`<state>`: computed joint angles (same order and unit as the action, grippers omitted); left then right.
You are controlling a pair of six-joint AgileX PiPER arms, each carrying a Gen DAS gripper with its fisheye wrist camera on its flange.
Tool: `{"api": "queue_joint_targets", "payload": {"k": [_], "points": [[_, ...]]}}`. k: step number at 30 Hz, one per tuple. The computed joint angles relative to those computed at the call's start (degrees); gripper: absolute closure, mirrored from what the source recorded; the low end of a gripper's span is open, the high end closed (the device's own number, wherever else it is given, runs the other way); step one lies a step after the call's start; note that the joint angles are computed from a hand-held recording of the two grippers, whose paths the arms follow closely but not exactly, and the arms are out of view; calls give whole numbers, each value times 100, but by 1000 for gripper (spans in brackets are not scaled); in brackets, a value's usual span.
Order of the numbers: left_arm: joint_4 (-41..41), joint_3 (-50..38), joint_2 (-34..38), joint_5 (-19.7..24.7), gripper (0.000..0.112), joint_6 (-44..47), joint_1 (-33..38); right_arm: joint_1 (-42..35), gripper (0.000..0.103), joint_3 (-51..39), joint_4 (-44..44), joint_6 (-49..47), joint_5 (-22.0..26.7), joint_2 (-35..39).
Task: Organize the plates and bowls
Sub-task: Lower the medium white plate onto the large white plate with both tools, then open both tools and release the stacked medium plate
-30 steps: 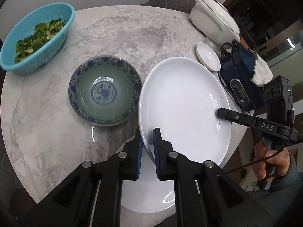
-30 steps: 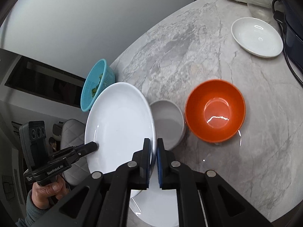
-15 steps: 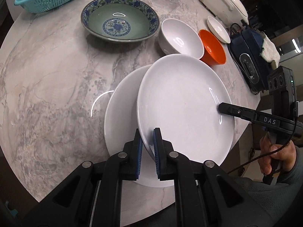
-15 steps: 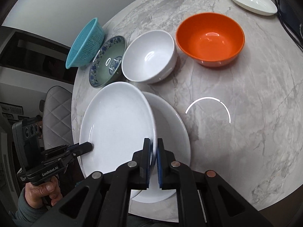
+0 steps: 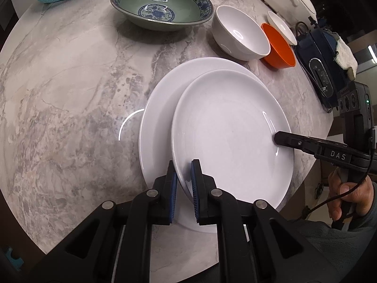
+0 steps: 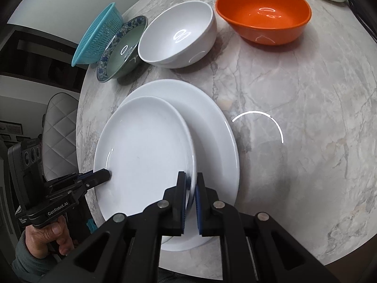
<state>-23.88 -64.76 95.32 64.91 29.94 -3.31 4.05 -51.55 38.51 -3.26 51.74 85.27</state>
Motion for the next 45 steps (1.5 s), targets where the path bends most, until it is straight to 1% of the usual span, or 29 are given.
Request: {"api": "queue_joint_targets", "payload": {"k": [3,10,13,19,27,31,33,35,36,37,38,40,41,42,43,45], "points": [[7,-65,176,-118,101,-58,-123,123,94,-25,-64,49,-120,102],[57,80,235,-424,101,-79,-311,350,93,-27,-261,184,-316,217],[51,45,297,-473,101,-91,-363,358,93,14,-284,160,-388,191],[37,64,302,-610,99,-78,-453,671,91,-131,-761,333,-498,210],[-92,353,80,-769,99,159,-308,751,90,-197,-929,296,-492,243],[-272,492,-27,-766,96,253,-136,790,89,-178,-903,274,-527,240],[-327,554,-111,-771,93,228,-73,801,89,-166,-870,272,-547,237],[-427,587,-197,-754,81,263,14,819,89,-147,-857,277,-587,228],[-499,598,-247,-740,77,297,62,818,88,-141,-845,253,-600,223],[-597,606,-299,-714,66,355,116,832,87,-122,-828,243,-615,208],[-628,593,-342,-706,58,359,147,829,82,-107,-780,191,-621,195],[-634,506,-385,-657,56,315,178,836,73,-91,-733,124,-642,152],[-654,449,-390,-607,55,308,203,859,71,-93,-755,129,-648,138],[-668,386,-397,-561,53,303,231,877,66,-79,-748,109,-671,109],[-701,329,-419,-523,50,304,259,887,61,-68,-753,108,-680,83],[-849,111,-395,-343,49,388,352,876,58,-21,-741,112,-701,-7]]}}
